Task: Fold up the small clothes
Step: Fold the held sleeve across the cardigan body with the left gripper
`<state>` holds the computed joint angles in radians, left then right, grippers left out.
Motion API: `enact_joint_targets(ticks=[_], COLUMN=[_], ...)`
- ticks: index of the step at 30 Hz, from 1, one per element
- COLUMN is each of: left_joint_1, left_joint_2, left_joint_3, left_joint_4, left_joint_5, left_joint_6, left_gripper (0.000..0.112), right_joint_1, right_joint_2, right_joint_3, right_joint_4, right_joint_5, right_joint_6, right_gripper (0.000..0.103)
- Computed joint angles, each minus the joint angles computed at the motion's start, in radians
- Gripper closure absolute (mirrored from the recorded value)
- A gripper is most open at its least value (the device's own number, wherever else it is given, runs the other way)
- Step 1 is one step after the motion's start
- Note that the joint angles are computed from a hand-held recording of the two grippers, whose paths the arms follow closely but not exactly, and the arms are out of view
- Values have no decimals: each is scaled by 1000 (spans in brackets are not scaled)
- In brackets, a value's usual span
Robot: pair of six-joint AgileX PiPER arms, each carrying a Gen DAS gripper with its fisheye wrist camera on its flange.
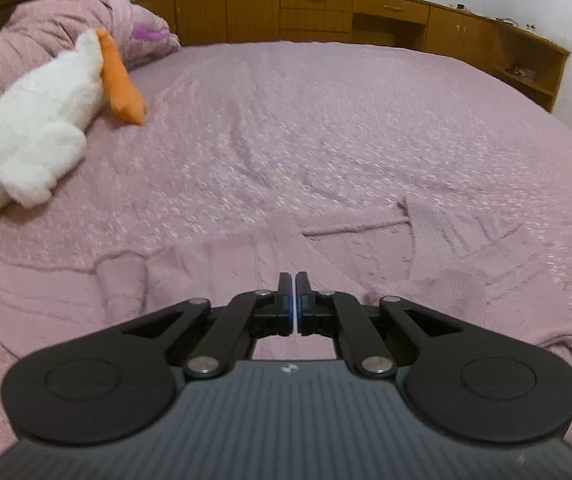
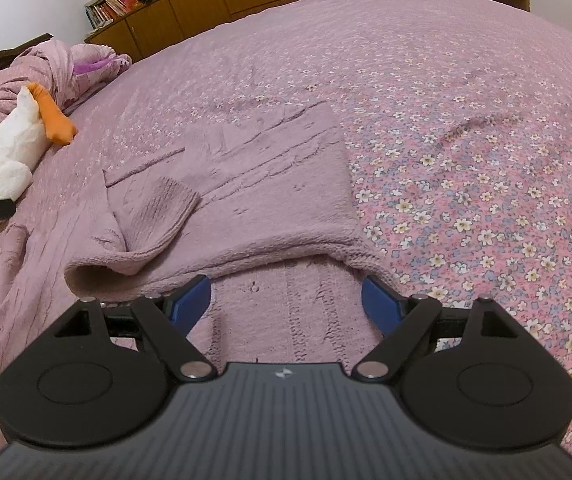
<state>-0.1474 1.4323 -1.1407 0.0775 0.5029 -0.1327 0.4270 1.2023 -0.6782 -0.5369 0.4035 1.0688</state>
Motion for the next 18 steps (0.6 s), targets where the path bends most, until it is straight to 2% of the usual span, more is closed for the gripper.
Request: enact_joint_targets(ticks=[4,6,7,9,18], left_joint_1=[4,-16,-34,-92,-305], left_joint_2=[11,24,33,54,238], left_joint_3=[-21,-34,-40,-51,-175], left_joint_4=[-194,-251,-256,-210,27], left_joint_5=[36,48,48,37,52], left_joint_6=[161,189,186,141,-71], left_gripper=[104,84,80,71,56], right_joint_1=[-6,-9,-11,-29,-98], right_joint_2=[-33,-45,-50,-58,-65], right_joint_3=[3,3,3,9,57], right_joint_4=[-3,-10,-7,15,123], right_joint_5=[3,6,8,0,-57], right_joint_6=[6,6,1,-29,-120], right_gripper=[16,16,16,16,16])
